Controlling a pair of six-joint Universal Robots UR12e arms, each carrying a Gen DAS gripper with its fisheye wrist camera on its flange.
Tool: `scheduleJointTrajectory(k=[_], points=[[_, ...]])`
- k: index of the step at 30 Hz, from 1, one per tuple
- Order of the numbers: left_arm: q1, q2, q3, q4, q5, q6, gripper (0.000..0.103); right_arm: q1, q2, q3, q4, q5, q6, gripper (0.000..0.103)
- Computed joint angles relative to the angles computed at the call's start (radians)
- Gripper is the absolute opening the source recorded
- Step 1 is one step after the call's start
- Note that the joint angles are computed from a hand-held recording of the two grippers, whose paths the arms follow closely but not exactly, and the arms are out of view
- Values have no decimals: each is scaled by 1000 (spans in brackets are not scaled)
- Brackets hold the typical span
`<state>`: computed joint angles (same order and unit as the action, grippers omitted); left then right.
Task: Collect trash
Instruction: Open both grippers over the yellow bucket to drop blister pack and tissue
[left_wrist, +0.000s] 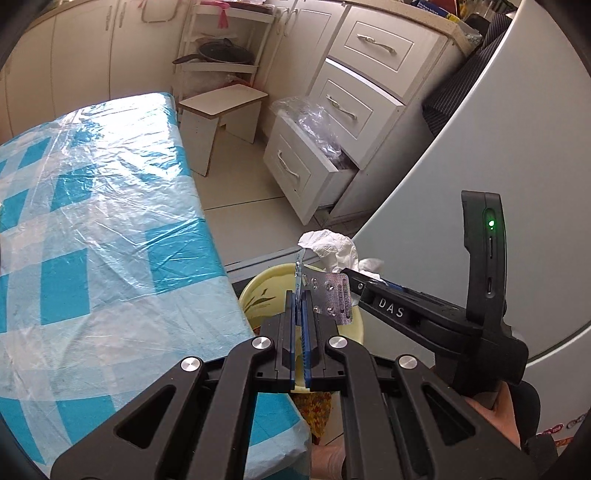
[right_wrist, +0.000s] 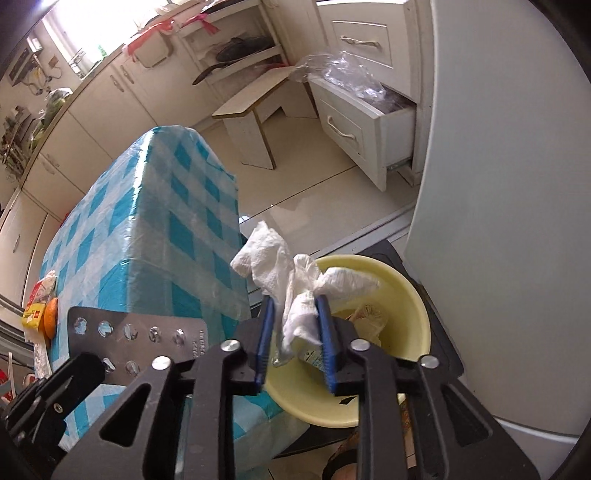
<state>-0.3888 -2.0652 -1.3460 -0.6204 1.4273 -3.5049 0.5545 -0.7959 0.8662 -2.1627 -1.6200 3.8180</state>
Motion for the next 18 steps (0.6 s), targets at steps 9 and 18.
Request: scheduleJointTrajectory(k=[9,18], points=[[-17,-36,31,-46,7,14,3,-7,-30,56,-72,-16,52,47],[-37,-84,99,-127,2,47,3,1,-52,89,-219,-84,56,59]])
